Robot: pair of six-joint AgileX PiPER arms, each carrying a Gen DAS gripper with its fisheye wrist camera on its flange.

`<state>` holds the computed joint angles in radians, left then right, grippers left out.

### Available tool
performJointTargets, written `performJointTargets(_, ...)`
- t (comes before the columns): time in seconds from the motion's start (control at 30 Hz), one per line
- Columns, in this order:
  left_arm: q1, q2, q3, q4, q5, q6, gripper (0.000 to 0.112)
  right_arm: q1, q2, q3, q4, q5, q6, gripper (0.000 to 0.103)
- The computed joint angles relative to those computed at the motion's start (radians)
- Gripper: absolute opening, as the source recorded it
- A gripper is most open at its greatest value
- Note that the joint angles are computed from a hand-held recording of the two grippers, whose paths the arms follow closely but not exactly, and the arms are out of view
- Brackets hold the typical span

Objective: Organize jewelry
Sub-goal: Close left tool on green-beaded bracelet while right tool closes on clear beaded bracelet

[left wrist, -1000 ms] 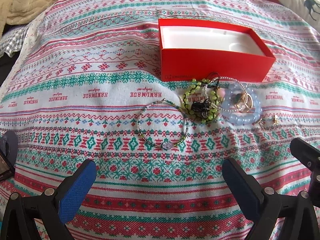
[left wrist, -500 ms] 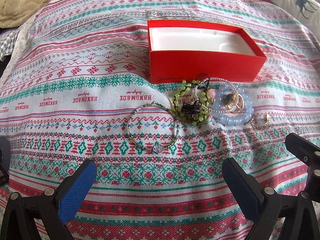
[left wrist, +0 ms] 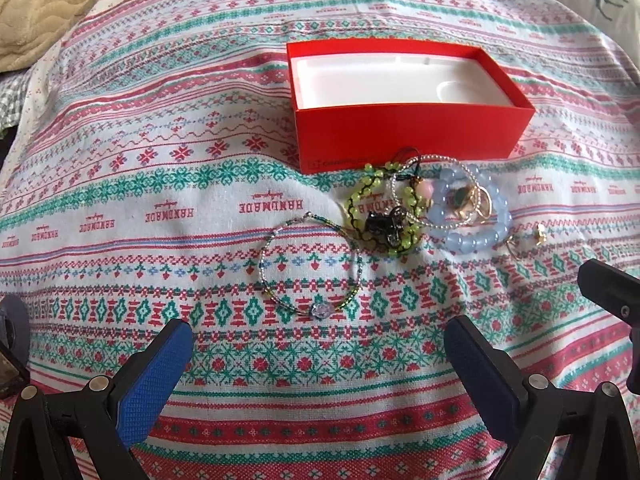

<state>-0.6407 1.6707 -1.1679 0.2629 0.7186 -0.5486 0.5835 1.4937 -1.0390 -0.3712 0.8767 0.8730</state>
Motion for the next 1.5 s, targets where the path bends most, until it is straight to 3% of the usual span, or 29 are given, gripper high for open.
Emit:
performJointTargets(0.2, 0.072, 0.021, -0.062, -0.123, 0.025, 0.186, 0.103, -0.128, 0.037, -0.052, 0.290, -0.029, -0.280, 0.103)
performJointTargets(0.3, 0.094, 0.050, -0.117, -0.146, 0.049, 0.281, 0.103, -0.157, 0.076, -0.106, 0.331, 0.005, -0.321, 0.103)
performJointTargets(0.43, 0.113, 0.069, -0.134, -0.139, 0.004, 0.389, 0.103, -0.181, 0.119, -0.163, 0.370, 0.003, -0.422, 0.103)
performJointTargets(0.57, 0.160, 0.073, -0.089, -0.241, -0.078, 0.513, 0.103, -0.229, 0.131, -0.141, 0.459, -0.080, -0.554, 0.103)
performJointTargets(0.63, 0.182, 0.094, -0.103, -0.293, -0.060, 0.548, 0.101, -0.267, 0.142, -0.121, 0.545, -0.108, -0.624, 0.103)
performJointTargets(0.73, 0.212, 0.115, -0.128, -0.408, -0.030, 0.670, 0.094, -0.305, 0.175, -0.131, 0.622, -0.110, -0.683, 0.102)
performJointTargets(0.87, 0.221, 0.129, -0.133, -0.433, -0.013, 0.727, 0.079, -0.331, 0.205, -0.151, 0.630, -0.106, -0.696, 0.091)
performJointTargets(1.0, 0.241, 0.149, -0.145, -0.454, 0.005, 0.749, 0.069, -0.355, 0.237, -0.171, 0.668, -0.092, -0.719, 0.077)
performJointTargets(1.07, 0.252, 0.159, -0.151, -0.471, 0.014, 0.753, 0.055, -0.350, 0.248, -0.193, 0.663, -0.088, -0.723, 0.072)
performJointTargets(1.23, 0.261, 0.174, -0.155, -0.485, 0.023, 0.766, 0.037, -0.335, 0.286, -0.252, 0.666, -0.082, -0.748, 0.057)
performJointTargets(1.5, 0.244, 0.200, -0.166, -0.441, 0.022, 0.739, 0.015, -0.294, 0.378, -0.370, 0.667, -0.071, -0.770, 0.037)
